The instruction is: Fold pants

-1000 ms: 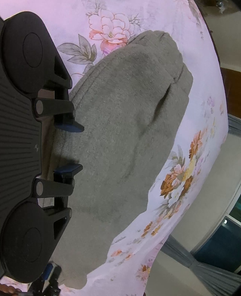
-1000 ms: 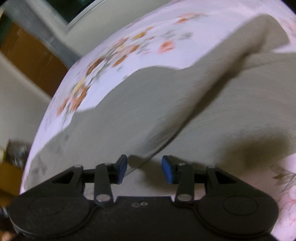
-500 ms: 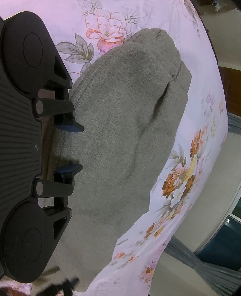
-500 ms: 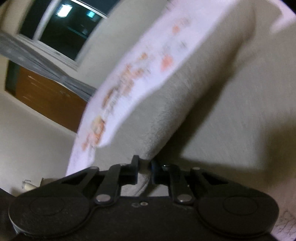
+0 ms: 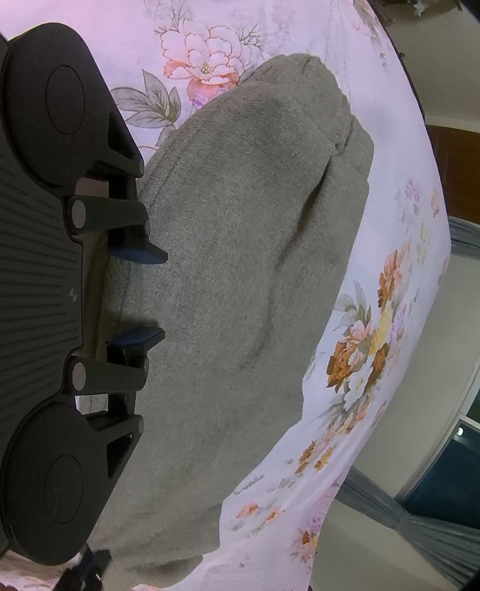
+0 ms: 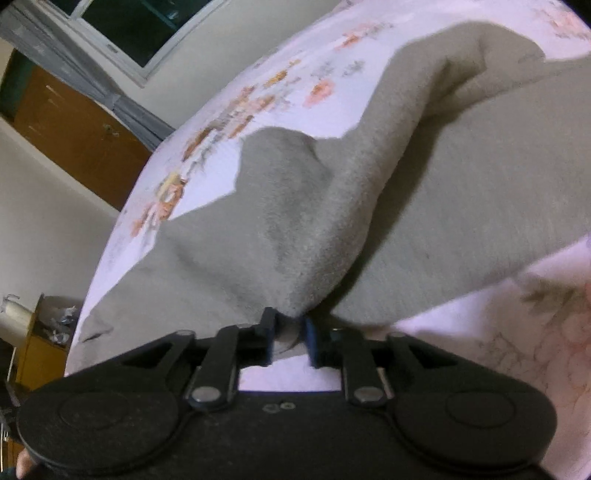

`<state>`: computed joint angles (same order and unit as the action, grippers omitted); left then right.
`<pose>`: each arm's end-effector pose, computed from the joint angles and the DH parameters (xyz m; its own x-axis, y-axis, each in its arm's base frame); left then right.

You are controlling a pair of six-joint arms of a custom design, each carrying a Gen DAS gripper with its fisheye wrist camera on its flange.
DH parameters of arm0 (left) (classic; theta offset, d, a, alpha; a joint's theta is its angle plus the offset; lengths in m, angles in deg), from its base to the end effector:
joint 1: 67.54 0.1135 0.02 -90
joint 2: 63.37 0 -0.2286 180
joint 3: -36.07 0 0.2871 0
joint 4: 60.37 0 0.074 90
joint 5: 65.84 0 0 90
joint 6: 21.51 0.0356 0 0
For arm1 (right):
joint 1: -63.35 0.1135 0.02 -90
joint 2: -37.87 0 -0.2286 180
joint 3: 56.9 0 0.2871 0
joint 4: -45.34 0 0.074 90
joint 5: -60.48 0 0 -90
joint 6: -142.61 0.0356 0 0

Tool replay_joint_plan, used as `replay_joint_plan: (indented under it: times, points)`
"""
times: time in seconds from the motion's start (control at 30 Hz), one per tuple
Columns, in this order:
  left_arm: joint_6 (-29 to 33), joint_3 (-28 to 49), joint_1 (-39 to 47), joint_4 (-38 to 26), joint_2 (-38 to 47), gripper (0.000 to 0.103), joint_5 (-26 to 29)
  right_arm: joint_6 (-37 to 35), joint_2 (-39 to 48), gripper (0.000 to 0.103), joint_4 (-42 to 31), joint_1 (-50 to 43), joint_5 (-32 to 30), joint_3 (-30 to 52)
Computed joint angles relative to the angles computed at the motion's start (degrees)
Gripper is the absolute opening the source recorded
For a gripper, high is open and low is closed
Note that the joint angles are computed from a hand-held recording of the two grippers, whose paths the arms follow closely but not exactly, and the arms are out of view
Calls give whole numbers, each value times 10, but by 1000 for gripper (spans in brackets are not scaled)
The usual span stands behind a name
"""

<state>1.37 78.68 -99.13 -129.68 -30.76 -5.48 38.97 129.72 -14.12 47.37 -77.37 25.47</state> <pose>0.1487 -0.0708 0.1963 -0.5062 -0.6288 -0.5903 -0.5815 0.7543 -0.3049 0.3396 -0.0698 0.2033 -0.8550 0.0802 -0.5124 -0.2809 0.7588 0.5876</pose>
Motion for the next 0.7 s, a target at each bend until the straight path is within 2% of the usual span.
replay_joint_plan:
  times: [0.03,0.27,0.33,0.4,0.47,0.53,0.57,0.63,0.7]
  points:
    - [0,1,1,0,2,38,0,4,5,40,0,-11,-17,8]
    - [-1,7,-1,2,18,38,-5,75,75,44,31,-67,-38,82]
    - [3,8,2,2,20,38,-3,96,94,53,51,-70,-46,98]
    - [4,8,3,2,21,38,-4,155,119,59,90,-58,-42,115]
    - [5,8,3,3,21,38,-3,193,158,54,90,-45,-42,155]
    - [8,7,5,4,20,38,-2,208,180,17,96,-31,-30,181]
    - [10,6,7,5,19,38,-1,215,174,13,115,-24,-16,179]
    - [10,7,6,5,20,38,-1,218,132,11,179,-8,27,157]
    - [14,6,6,4,18,38,-1,139,66,11,223,18,94,119]
